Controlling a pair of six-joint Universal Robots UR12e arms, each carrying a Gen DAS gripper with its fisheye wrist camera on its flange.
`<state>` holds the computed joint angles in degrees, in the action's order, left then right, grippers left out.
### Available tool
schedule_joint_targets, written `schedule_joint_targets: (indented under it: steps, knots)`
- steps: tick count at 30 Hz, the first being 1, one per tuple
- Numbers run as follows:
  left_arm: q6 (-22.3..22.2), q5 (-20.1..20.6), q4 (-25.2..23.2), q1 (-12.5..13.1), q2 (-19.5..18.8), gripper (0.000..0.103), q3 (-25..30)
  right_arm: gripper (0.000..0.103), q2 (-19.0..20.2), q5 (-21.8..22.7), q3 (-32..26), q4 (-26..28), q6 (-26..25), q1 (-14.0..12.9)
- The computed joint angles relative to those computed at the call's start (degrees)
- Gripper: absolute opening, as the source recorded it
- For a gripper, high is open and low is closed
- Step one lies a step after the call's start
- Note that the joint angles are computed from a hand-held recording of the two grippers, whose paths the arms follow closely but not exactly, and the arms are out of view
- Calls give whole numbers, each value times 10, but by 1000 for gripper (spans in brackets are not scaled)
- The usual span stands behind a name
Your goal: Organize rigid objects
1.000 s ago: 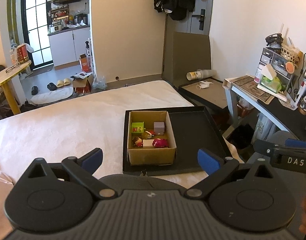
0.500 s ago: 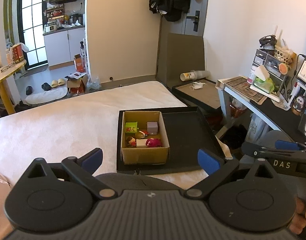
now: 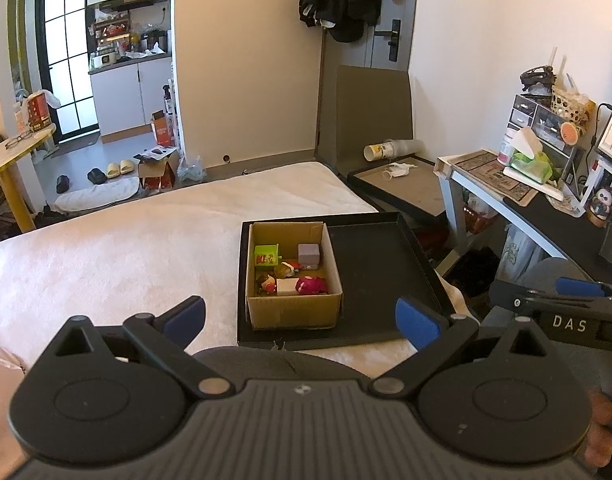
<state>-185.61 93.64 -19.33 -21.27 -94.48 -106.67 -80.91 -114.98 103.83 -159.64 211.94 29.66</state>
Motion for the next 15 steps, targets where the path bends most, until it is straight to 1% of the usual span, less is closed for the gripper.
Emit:
schedule_joint_targets:
  steps: [6,15]
  knots:
    - [-1,9,-1,-4,-2,101,2,103,-1,10,2,4,4,-2]
    - [0,18,-6,-6,-3,101,3,103,-1,9,3,8,5,-3]
